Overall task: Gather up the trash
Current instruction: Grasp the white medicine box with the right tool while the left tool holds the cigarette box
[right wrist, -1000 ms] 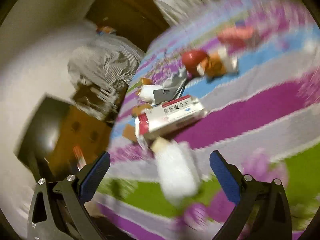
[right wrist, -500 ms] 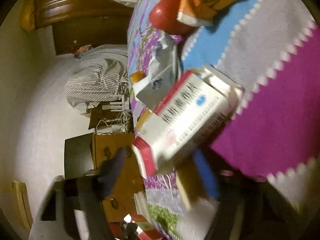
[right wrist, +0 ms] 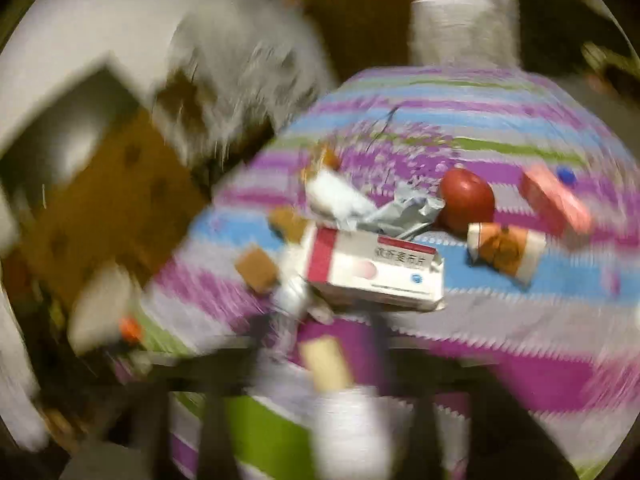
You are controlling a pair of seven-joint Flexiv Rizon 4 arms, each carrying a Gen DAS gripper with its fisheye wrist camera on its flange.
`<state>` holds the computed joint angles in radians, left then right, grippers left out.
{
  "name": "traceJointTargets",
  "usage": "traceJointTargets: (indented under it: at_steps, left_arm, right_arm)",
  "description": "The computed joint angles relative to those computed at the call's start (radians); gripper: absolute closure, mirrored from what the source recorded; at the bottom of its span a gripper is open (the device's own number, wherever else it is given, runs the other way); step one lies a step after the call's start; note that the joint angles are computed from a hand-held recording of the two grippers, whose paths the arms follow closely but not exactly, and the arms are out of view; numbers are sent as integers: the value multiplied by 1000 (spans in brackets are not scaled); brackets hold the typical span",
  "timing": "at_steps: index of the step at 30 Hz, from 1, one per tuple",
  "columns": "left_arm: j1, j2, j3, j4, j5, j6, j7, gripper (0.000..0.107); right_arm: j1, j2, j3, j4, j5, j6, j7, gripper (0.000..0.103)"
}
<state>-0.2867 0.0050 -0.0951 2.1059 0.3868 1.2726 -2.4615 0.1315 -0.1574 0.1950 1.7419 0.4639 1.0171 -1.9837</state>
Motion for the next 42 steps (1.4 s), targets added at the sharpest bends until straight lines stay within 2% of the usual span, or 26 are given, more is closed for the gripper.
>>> traceJointTargets:
  at_steps: [2,4,5,7,10,12,13,14,15,17,19,21,22,23,24,25,27,31,34,38,39,41,42]
  left_arm:
    - [2,6,4,16,-36,5,26,43]
    - [6,10,10,36,-82,13,53,43]
    - [8,9,11,44,-106,16,69,43]
    - [13,3,10,46,-127,12,87,43]
    - [14,-23,7,27,-157,2,125,43]
    - [11,-44,8,11,-173,-2,149,42]
    - [9,-55,9,2,-180,-4,162,42]
    - [7,-68,10,-9,-190,-9,176,42]
    - [3,-74,13,-15,-195,-15,185,43]
    - [-1,-86,17,-23,-213,-17,212,43]
    - [-3,-97,23,-33,-225,-25,243,43]
    - [-8,-100,33,-41,-207,-26,247,43]
    - [-11,-97,37,-39,-203,-23,244,43]
    - [-12,-93,41,-35,-201,-18,240,43]
    - [-13,-88,43,-27,-200,-11,234,43]
    - [-13,-85,44,-22,-202,-7,230,43]
    - [-15,-83,44,-21,-191,-11,215,43]
    - [-34,-101,50,-70,-87,-88,132,43]
    - [-39,-94,46,-66,-77,-96,121,42]
    - [-40,-104,38,-71,-65,-110,123,37]
    - [-45,-112,40,-82,-46,-127,104,37]
    - [-61,-124,46,-109,17,-158,60,36]
    - [-75,-127,49,-129,66,-184,31,35]
  right_arm:
    - [-13,-50,5,-26,-88,-12,-108,15]
    - [-10,-113,-17,-104,-177,-148,-213,15]
    - [3,-146,-28,-135,-258,-190,-252,15]
    - [1,-188,-18,-178,-316,-248,-357,15]
    - [9,-232,-11,-199,-385,-247,-473,15]
    - [22,-256,-13,-203,-424,-227,-501,16]
    - [19,-270,-8,-224,-420,-258,-510,19]
    - [9,-282,6,-239,-429,-297,-503,40]
    - [19,-276,-6,-224,-415,-272,-507,40]
    - [-14,-252,16,-218,-352,-284,-527,42]
    - [-39,-193,15,-162,-288,-230,-496,43]
    - [-63,-117,11,-95,-216,-161,-444,48]
    - [-74,-77,11,-71,-169,-155,-407,54]
    - [-79,-45,10,-55,-126,-155,-372,72]
    - [-93,8,15,-25,-52,-164,-346,84]
    - [-90,53,15,12,-18,-160,-337,88]
    - [-52,109,28,131,-114,-29,-263,89]
    - [19,146,-6,218,-99,14,-109,92]
    - [52,207,0,296,-48,151,-38,93]
    - [147,337,-45,344,242,221,-93,93]
    - [157,342,-33,358,253,245,-77,93]
    - [174,321,27,428,175,355,43,93]
    - [192,315,23,435,201,353,54,93]
